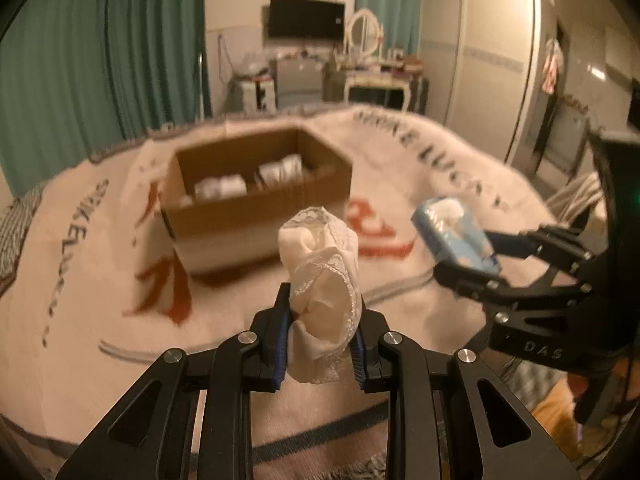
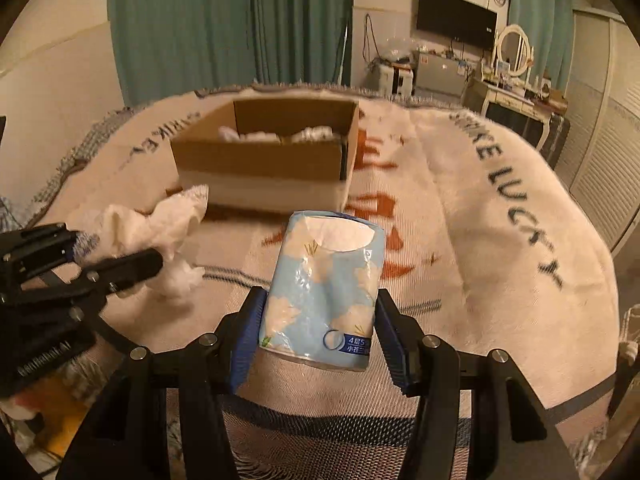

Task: Organize soft objects
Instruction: 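Lower the tissue and blue pack into the box and open both tools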

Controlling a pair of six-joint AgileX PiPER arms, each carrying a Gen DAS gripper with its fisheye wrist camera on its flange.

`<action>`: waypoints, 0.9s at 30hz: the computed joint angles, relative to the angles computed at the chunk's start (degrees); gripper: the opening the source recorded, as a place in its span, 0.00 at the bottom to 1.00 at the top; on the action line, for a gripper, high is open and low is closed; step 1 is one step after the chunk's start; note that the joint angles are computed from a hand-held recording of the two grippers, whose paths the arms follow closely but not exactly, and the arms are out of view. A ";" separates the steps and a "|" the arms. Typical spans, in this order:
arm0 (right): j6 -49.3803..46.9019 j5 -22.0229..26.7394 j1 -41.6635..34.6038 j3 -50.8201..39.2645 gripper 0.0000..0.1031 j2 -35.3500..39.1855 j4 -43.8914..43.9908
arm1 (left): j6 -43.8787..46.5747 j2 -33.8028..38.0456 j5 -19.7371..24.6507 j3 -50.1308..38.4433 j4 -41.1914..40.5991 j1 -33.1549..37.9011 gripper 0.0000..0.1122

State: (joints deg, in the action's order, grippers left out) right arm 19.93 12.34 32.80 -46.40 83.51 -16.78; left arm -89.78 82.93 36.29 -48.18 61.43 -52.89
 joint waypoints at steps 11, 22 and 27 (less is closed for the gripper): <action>-18.53 6.25 -1.40 -18.76 0.53 3.18 15.05 | 16.83 -2.72 0.15 -10.76 -3.95 10.42 0.22; -30.29 15.62 -3.92 -50.51 0.53 23.03 25.89 | 41.32 7.40 -11.30 -24.05 -23.44 27.17 0.22; -29.29 22.09 -4.15 -66.91 0.53 35.20 25.22 | 48.15 16.06 -12.75 -30.24 -29.53 30.78 0.22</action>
